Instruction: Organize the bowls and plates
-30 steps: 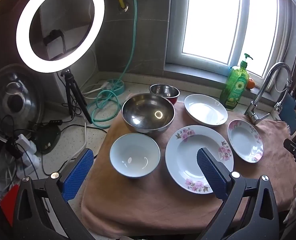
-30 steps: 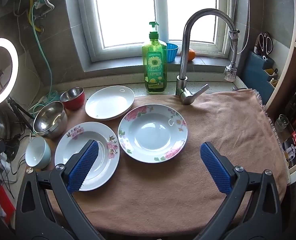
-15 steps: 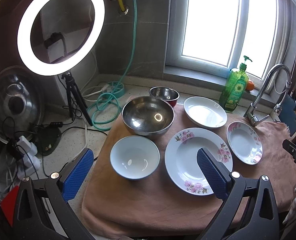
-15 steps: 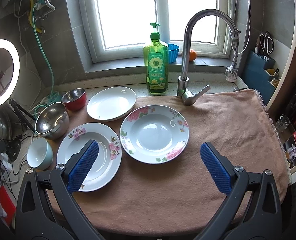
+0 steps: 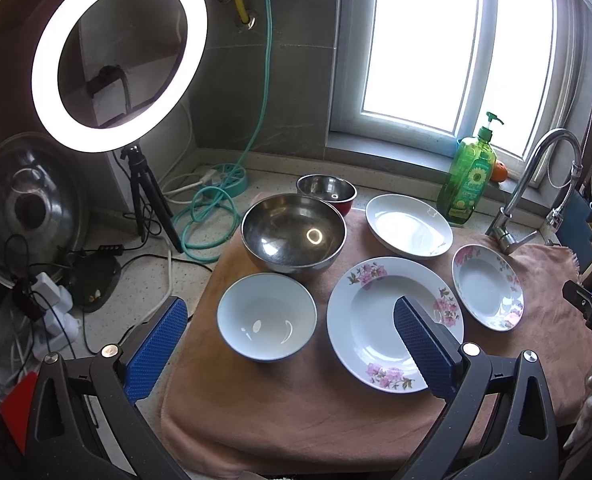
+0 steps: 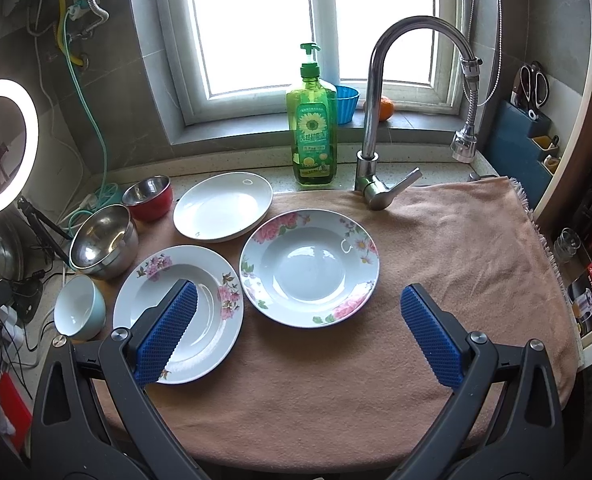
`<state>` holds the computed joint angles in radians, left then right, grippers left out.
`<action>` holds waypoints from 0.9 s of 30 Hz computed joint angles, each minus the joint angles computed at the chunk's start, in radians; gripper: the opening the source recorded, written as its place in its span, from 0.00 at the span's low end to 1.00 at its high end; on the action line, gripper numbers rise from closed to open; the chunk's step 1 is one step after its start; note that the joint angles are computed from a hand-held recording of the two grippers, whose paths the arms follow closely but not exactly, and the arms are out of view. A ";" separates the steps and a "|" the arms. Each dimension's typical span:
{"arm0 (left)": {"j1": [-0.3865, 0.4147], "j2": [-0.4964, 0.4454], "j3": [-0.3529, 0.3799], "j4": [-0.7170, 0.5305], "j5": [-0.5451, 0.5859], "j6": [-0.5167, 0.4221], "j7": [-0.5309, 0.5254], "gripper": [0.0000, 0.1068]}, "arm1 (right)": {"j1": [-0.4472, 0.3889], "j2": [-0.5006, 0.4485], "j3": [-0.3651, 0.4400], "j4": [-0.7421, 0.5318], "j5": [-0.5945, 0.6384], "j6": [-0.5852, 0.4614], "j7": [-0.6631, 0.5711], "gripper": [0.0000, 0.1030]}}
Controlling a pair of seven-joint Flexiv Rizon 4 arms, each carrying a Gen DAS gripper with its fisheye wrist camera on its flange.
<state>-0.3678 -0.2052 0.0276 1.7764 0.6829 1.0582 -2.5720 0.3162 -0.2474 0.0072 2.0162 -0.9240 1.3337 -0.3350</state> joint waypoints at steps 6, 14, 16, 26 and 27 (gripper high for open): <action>0.000 0.001 -0.001 0.001 0.001 -0.001 -0.002 0.96 | 0.000 -0.013 -0.007 0.001 0.004 0.015 0.000 1.00; 0.001 -0.002 0.000 -0.003 -0.002 -0.001 0.002 0.96 | 0.004 -0.018 -0.010 -0.002 0.010 0.017 -0.003 1.00; 0.004 -0.006 -0.001 -0.005 -0.007 0.001 0.008 0.96 | 0.006 -0.021 -0.010 -0.005 0.015 0.014 -0.005 1.00; 0.000 -0.026 0.007 -0.026 -0.019 0.002 0.023 0.96 | 0.010 -0.030 -0.019 -0.010 0.016 0.021 -0.009 1.00; -0.001 -0.028 0.008 -0.028 -0.019 0.004 0.024 0.96 | 0.010 -0.031 -0.019 -0.009 0.018 0.021 -0.009 1.00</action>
